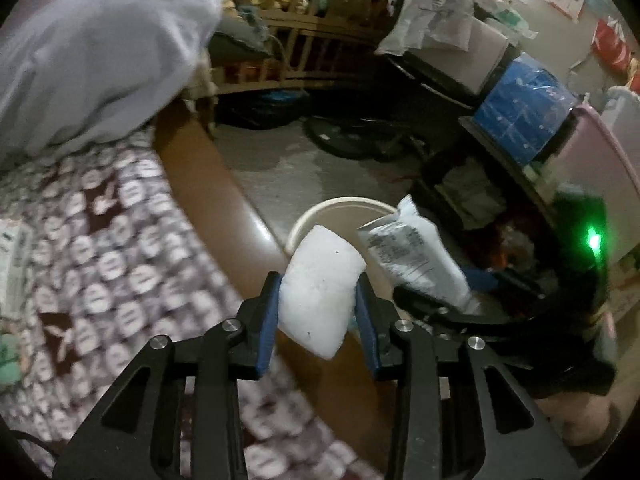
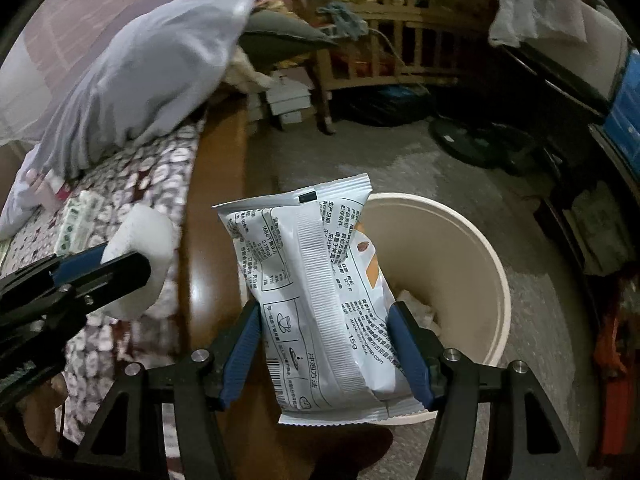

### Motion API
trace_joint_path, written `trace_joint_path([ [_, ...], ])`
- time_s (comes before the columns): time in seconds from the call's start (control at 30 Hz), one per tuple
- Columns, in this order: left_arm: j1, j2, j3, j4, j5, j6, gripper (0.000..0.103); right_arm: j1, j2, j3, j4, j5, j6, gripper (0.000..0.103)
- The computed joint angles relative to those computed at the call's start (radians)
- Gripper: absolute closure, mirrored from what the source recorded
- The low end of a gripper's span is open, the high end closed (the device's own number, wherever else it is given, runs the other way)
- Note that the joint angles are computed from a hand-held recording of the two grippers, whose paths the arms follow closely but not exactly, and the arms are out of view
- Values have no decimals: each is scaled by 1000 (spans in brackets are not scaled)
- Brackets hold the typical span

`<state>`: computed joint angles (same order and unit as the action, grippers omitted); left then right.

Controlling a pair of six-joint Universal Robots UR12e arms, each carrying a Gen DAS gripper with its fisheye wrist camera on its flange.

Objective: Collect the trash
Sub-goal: 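Open both tools to drop the snack bag and tissue block into the bucket, then return both tools to the blanket over the green towel and boxes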

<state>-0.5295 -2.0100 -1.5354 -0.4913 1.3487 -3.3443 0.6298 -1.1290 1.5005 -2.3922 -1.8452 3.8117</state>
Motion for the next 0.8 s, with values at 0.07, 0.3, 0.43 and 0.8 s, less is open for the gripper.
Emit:
trace_joint_path([
  [0.07, -1, -14, 19, -9, -29, -11, 64, -6, -7, 11, 9, -13, 16, 41],
  [0.3, -6, -51, 60, 8, -99, -32, 45, -28, -36, 61, 3, -65, 101, 37],
  [0.43, -7, -53, 66, -10, -89, -25, 39, -39, -52, 91, -28, -67, 156, 27],
  [0.8, -1, 0, -8, -11, 85, -21, 39, -13, -17, 41, 4, -40, 94, 27],
])
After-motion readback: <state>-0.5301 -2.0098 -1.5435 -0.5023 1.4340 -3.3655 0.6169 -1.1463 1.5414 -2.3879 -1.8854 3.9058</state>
